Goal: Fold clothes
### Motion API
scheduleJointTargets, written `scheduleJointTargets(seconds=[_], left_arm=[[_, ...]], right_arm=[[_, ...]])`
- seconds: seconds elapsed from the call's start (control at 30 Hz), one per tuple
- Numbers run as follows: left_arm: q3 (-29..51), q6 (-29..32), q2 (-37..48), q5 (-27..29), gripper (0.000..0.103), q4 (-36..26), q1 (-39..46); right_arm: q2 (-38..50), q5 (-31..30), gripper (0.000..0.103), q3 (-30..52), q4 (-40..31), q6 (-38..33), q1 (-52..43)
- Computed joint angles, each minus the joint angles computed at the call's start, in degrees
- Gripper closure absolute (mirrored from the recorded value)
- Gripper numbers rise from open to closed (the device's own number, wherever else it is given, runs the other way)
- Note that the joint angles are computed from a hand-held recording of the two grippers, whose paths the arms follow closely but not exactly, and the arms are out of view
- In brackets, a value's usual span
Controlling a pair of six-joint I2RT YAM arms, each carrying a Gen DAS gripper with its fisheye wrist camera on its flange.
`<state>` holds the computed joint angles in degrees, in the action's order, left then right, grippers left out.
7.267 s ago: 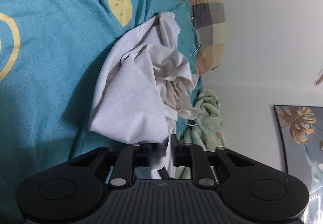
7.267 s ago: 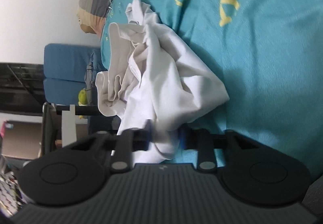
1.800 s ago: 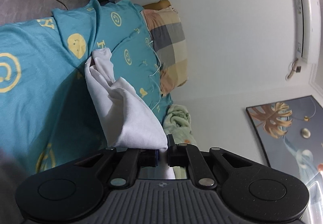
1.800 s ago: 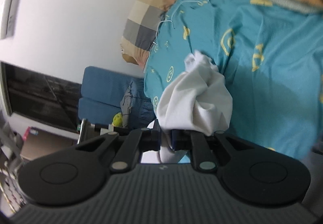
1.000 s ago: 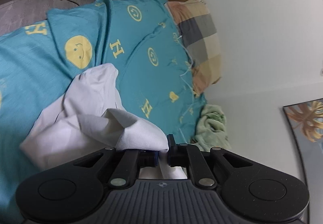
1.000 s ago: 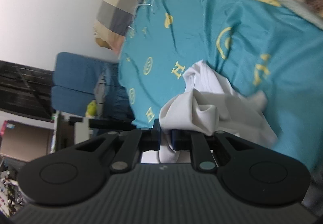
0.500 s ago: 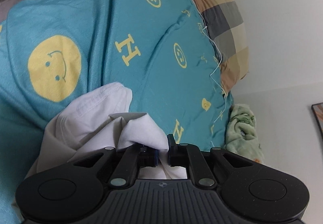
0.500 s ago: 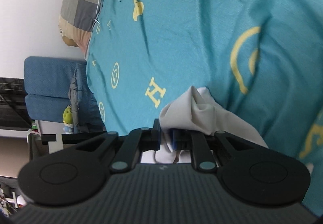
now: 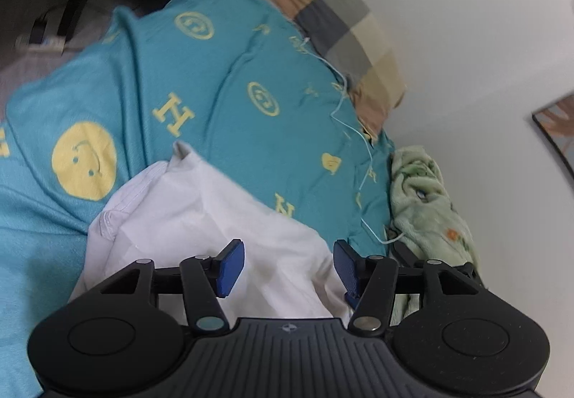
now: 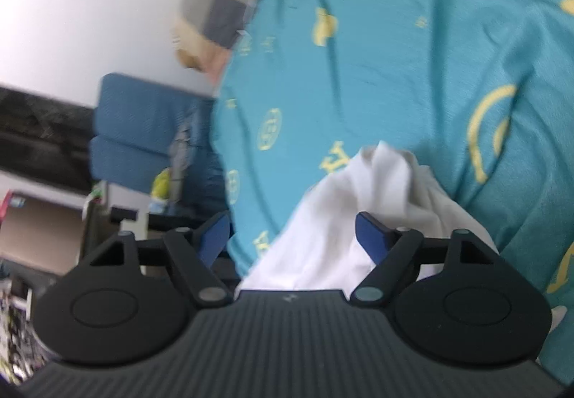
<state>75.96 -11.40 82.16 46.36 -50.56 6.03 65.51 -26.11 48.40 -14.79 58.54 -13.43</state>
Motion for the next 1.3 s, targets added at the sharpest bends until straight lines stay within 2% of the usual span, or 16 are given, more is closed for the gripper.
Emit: scheduleJointTargets(seconds=[0.1,0.17,0.27,0.33,0.43,0.47,0.53,0.57,0.7,0.87,1.07,1.2,1.3], left_arm=[[6.4,7.4,-0.7,-5.3,0.044,-6.0,-2.2],[9.4,11.6,-1.0,-10.0,0.043,-6.6,-4.3],[8.8,17.3,-2.1,-17.4,0.037,-2.1,-7.8],[7.0,17.6,-1.4,-18.7,0.037,0.5,-9.3],[1.5,17.0,-0.4,-20.9,0.038,7.2,-11.7],[-0.7,17.1,-0.1,-22.1,0.038,10.0,-12.5],[-3.8,17.4,1.5,-23.8,0.038,13.9,-13.4],[-4.8,17.7,2.6,-24.1,0.039,15.0,-13.5],[-6.2,18.5,6.8,-24.6,0.040,16.9,-13.0],[-7.2,19.5,9.5,-24.0,0.040,18.3,-12.0],[-6.3,19.9,5.9,-21.2,0.039,12.8,-10.3],[-7.3,20.4,-1.1,-17.7,0.038,7.2,-8.0],[-8.9,21.9,-8.0,-14.7,0.036,2.7,-5.8]], right_arm=[[-3.0,1.3,0.023,2.5,-5.0,-8.5,0.1],[-3.1,2.9,0.023,5.7,-9.0,-15.7,0.7],[-0.5,7.2,0.023,11.5,-13.7,-28.1,3.2],[0.9,12.2,0.025,13.0,-14.4,-35.0,5.7],[3.3,15.0,0.040,12.7,-13.3,-40.0,7.7],[3.8,15.3,0.045,12.0,-12.6,-40.5,7.8],[4.9,16.2,0.063,10.8,-11.3,-41.1,8.1],[5.6,17.3,0.065,10.1,-10.5,-40.9,8.3],[9.9,18.9,0.071,8.0,-8.4,-40.0,8.2],[15.0,18.9,0.072,6.6,-6.4,-39.2,8.2],[12.5,19.6,0.072,6.0,-7.0,-36.6,8.7],[6.8,20.8,0.071,5.5,-9.8,-35.0,9.8],[0.8,24.1,0.071,5.6,-13.8,-34.9,12.3]])
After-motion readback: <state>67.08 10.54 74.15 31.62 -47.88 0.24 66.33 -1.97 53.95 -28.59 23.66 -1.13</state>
